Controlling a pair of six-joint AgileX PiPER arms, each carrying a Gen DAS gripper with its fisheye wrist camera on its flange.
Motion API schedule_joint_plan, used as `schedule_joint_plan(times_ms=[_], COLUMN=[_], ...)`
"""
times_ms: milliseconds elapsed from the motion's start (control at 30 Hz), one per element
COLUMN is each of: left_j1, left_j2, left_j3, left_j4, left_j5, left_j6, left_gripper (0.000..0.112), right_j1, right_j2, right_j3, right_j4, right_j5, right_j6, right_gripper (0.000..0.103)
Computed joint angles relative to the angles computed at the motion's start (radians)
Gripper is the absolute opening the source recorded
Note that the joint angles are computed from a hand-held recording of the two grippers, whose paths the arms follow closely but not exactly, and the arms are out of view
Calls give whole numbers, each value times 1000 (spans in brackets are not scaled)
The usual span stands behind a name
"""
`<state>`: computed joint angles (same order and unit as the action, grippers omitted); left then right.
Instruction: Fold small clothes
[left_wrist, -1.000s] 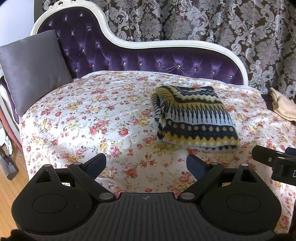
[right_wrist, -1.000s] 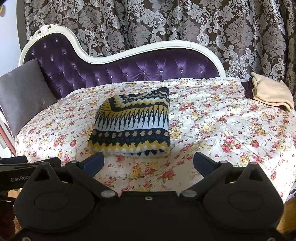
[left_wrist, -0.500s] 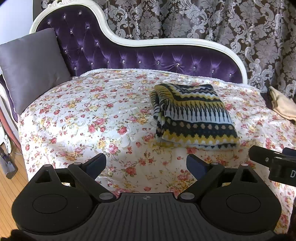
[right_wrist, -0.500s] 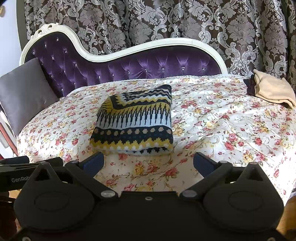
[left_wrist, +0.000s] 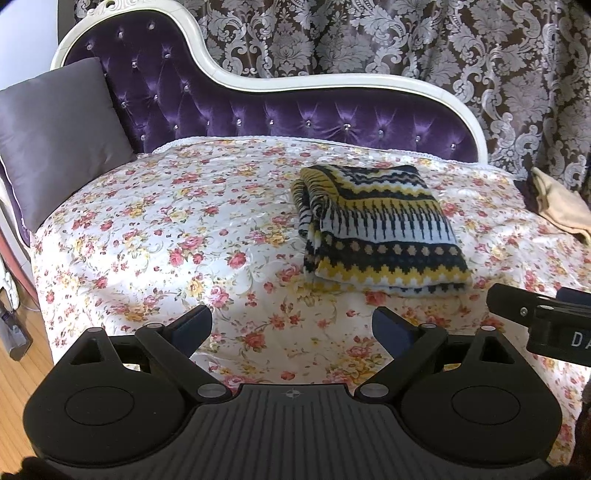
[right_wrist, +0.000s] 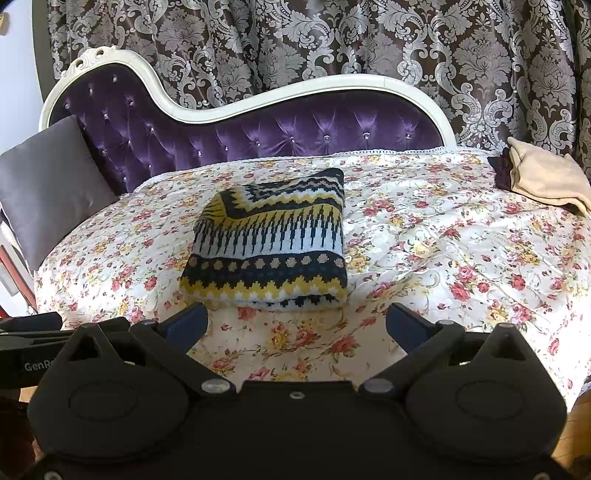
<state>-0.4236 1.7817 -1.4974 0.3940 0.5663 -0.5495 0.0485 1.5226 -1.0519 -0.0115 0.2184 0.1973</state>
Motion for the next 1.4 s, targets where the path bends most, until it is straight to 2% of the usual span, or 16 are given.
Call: schedule_joint_plan(times_ms=[767, 967, 1400], left_j1=[-12, -11, -13], left_j2=[6, 11, 23], left_j3=[-8, -13, -22], left_j4=[-9, -16, -32], left_j5=[11, 15, 22], left_j6=[8, 19, 40], left_gripper=[95, 95, 95], right_j1=[4, -15, -32], right_j2=[14, 12, 24], right_j3=[-19, -10, -14], right_j4=[31, 136, 261], right_j5=[9, 8, 23], right_j6=[-20, -127, -245], right_gripper=[102, 102, 102])
